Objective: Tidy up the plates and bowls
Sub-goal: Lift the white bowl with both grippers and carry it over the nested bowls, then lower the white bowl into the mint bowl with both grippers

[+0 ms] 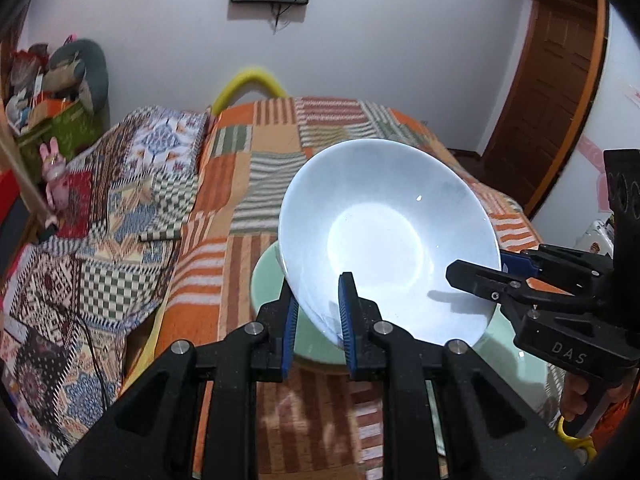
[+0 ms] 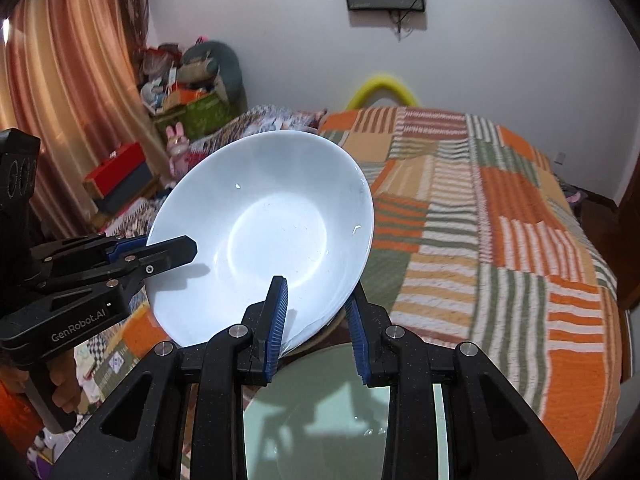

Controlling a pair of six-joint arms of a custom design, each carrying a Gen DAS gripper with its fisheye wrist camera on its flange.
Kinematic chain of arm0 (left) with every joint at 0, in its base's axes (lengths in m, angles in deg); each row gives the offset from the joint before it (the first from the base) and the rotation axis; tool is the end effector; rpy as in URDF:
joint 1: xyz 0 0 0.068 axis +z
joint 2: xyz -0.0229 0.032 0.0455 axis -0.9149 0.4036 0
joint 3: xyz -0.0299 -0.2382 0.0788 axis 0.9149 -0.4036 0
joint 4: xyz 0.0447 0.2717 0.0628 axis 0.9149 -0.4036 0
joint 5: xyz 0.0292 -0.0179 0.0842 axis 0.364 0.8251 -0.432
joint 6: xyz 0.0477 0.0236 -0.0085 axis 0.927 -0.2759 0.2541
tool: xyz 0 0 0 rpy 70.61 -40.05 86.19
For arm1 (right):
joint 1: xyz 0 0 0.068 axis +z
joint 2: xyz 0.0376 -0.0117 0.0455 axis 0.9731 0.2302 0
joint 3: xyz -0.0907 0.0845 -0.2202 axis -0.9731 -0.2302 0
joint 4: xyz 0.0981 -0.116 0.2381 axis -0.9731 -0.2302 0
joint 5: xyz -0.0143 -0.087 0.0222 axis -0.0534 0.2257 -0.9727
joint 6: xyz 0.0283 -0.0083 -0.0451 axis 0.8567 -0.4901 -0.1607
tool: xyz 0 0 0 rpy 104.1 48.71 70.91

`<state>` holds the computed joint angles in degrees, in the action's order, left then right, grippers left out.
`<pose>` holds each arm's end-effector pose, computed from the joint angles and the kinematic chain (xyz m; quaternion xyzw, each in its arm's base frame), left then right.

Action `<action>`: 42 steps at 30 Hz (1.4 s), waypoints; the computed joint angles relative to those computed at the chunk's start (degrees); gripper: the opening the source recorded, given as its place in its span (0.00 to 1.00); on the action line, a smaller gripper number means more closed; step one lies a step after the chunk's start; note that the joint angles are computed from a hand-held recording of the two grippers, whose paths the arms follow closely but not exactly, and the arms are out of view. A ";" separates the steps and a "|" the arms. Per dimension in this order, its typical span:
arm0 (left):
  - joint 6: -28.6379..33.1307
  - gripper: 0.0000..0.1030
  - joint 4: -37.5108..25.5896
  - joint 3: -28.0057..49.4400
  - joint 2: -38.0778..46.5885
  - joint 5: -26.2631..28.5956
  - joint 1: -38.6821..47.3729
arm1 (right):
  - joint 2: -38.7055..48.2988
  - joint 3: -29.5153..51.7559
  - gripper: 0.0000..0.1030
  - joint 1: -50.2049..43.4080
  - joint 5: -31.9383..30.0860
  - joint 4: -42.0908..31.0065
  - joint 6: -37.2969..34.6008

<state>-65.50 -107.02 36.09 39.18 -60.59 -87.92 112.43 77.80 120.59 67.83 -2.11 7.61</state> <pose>0.2171 -0.0953 0.2905 0.2368 0.8903 -0.1655 0.3520 0.1325 0.1092 0.3296 0.0188 0.9254 0.0865 0.3686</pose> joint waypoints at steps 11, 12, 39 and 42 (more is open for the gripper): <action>1.64 0.19 3.24 -2.37 6.49 2.16 3.82 | 7.73 -1.06 0.26 -0.30 -3.24 3.17 0.80; 1.59 0.19 3.41 -2.43 6.88 2.18 3.80 | 8.14 -0.96 0.26 -0.31 -3.32 3.14 0.88; -0.18 0.32 4.58 -2.48 9.85 2.27 2.41 | 9.76 -1.56 0.34 -2.05 -5.37 3.97 0.94; -1.29 0.32 4.33 -2.40 8.98 2.55 3.87 | 10.80 -0.66 0.34 -1.54 -4.72 3.10 0.90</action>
